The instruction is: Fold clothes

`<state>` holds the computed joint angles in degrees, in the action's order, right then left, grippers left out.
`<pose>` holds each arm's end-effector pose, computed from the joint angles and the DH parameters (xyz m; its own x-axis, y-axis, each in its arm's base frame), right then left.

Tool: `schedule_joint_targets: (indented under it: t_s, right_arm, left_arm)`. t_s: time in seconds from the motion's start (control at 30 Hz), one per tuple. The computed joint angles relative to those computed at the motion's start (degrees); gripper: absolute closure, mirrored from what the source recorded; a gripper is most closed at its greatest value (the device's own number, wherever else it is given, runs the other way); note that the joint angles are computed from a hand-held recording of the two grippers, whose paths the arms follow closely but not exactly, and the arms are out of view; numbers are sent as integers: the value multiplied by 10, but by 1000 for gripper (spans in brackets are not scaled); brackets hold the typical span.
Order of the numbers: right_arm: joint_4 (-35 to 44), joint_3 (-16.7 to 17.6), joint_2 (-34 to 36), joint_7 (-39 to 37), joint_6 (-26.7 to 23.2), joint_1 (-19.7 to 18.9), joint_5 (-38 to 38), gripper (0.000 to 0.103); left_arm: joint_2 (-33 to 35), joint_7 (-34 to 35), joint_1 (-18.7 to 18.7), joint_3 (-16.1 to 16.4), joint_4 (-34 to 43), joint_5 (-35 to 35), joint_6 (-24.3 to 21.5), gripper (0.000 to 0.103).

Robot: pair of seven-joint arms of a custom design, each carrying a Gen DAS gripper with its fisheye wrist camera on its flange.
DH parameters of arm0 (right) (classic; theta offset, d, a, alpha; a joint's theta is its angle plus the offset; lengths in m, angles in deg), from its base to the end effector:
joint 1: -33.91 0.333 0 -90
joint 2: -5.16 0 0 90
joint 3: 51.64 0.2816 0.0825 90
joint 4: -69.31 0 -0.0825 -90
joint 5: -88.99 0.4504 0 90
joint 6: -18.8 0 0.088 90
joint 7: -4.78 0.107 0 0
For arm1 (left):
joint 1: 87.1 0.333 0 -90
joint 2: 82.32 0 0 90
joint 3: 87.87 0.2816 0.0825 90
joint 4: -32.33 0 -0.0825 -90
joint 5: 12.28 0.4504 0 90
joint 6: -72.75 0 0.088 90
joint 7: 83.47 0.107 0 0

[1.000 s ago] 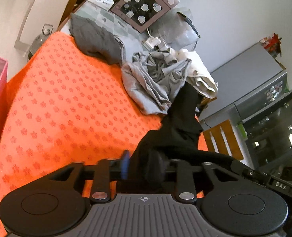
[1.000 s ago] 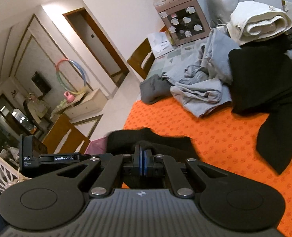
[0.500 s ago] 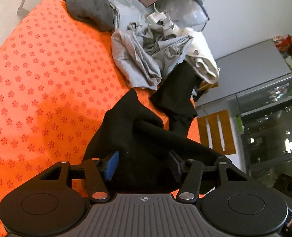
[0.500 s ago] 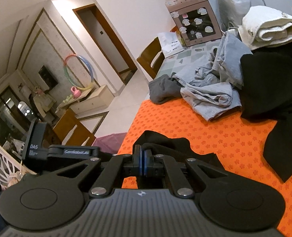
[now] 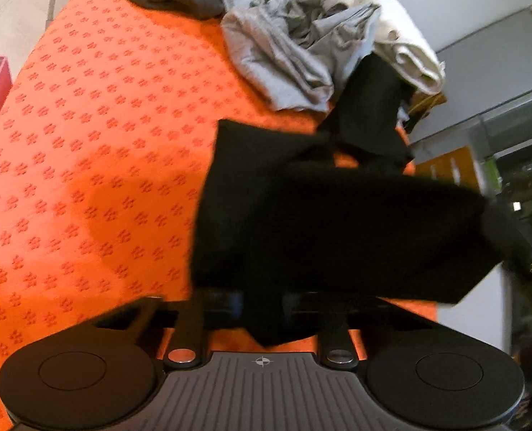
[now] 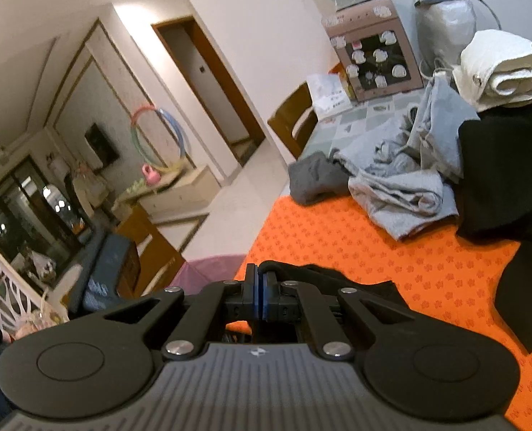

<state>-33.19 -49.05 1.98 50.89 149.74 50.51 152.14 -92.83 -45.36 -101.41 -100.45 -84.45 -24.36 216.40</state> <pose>0.6141 0.2363 0.5947 0.6617 -0.5449 -0.5150 -0.6696 -0.1204 -0.7329 0.5518 -0.2850 0.5434 0.3680 -0.7376 0.5662 -0.7833 -0.5740 -0.2387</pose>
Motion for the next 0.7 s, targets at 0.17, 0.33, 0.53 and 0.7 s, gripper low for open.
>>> schedule_joint_targets:
  t_s: [0.17,0.33,0.53,0.7]
  right_arm:
    - [-9,-4,-8,2,41,-1,48,100]
    - [-16,-14,-12,42,77,-10,68,100]
    - [-30,-21,-2,142,84,-30,-21,100]
    - [-32,-14,20,206,55,-40,-148,99]
  left_arm:
    - [-33,-80,21,-11,-31,70,-16,98]
    - [-80,-159,47,-15,-67,145,-35,99]
    - [-125,-134,46,7,-116,132,13,99]
    - [-116,-36,6,39,-140,30,86,99]
